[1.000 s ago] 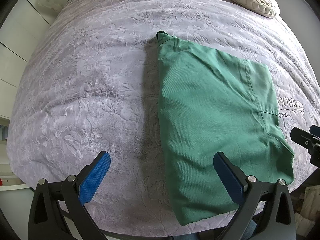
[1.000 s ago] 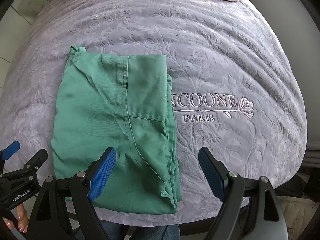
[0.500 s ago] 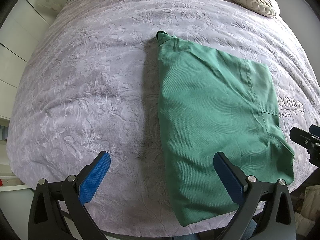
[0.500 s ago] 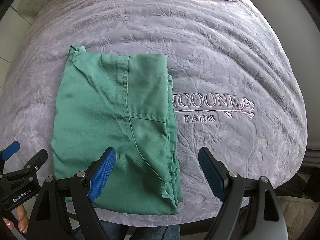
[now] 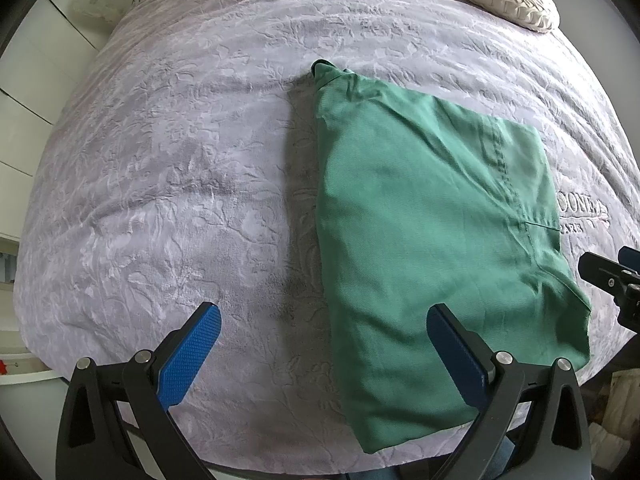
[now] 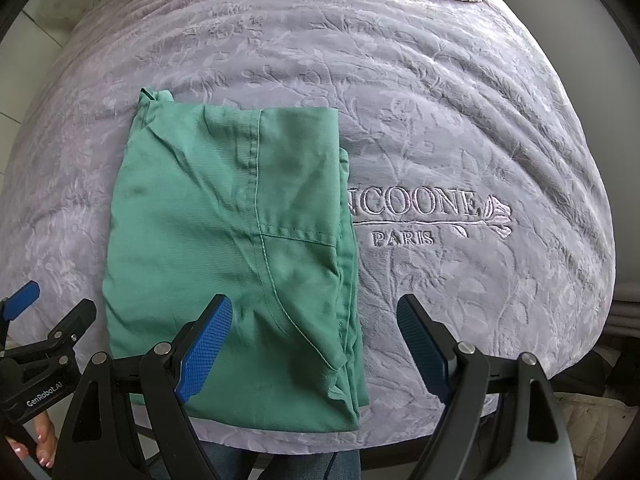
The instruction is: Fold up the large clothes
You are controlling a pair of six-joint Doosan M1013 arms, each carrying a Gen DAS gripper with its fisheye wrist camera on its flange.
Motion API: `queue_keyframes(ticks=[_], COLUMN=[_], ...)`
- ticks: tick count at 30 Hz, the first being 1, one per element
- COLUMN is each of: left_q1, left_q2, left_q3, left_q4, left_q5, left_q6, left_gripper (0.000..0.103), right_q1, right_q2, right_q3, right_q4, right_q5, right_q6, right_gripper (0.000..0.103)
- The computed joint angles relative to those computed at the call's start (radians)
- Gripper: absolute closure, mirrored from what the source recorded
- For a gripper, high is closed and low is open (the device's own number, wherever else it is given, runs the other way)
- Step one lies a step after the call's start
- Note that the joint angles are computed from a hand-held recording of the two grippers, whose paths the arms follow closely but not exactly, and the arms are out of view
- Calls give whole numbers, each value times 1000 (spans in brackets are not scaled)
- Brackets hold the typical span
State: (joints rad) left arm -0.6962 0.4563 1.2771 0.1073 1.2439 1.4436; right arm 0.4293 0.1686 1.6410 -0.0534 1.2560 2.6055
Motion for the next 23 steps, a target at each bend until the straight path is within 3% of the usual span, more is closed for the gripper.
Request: queue_keyframes(ticks=[23], left_q1=[3], left_q2=[6], left_q3=[-6], left_q4=[1], left_q5=[-15], left_q6=[21], left_gripper=[0], right_q1=[-9], right_q2=[6], right_q3=[-3], right_q4=[19], right_q5=[9], right_q6=[-30], right_gripper=[16])
